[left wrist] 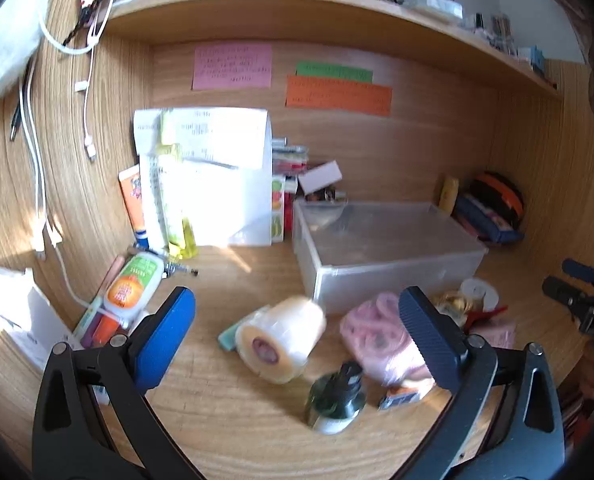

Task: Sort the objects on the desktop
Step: 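Grasp the pink round jar with the right gripper while the left grasps the green spray bottle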

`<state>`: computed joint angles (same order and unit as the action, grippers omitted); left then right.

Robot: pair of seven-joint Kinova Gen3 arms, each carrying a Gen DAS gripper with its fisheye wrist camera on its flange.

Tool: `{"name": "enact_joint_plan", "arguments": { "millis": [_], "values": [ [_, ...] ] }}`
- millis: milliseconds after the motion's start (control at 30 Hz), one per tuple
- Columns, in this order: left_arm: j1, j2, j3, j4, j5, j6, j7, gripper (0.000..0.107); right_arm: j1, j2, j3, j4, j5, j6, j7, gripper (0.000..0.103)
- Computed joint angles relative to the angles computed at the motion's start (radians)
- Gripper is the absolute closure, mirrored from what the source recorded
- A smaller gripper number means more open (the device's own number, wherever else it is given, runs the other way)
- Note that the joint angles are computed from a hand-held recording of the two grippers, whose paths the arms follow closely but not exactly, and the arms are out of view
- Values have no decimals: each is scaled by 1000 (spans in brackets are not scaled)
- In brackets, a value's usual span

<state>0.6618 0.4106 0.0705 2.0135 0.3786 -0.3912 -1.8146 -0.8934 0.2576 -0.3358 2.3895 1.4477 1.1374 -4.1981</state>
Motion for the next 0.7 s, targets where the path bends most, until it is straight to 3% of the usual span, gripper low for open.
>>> {"name": "enact_joint_plan", "arguments": {
  "millis": [133, 200, 300, 633, 700],
  "values": [
    [-6, 11, 5, 27, -13, -8, 2, 4, 31, -5, 6, -1, -4, -68, 36, 0],
    [-41, 14, 38, 38, -55, -3, 37, 10, 46, -2, 10, -4, 0, -108, 60, 0],
    [-89, 27, 80, 26, -122, 50, 89, 20, 68, -1, 11, 14, 50, -178, 30, 0],
    [-140, 88, 126, -3, -276, 139, 211, 23, 120, 68, 10, -7, 135, -298, -2, 1],
    [-158, 99, 142, -20, -301, 169, 229, 30, 141, 70, 13, -8, 156, -326, 1, 2]
  ]
}}
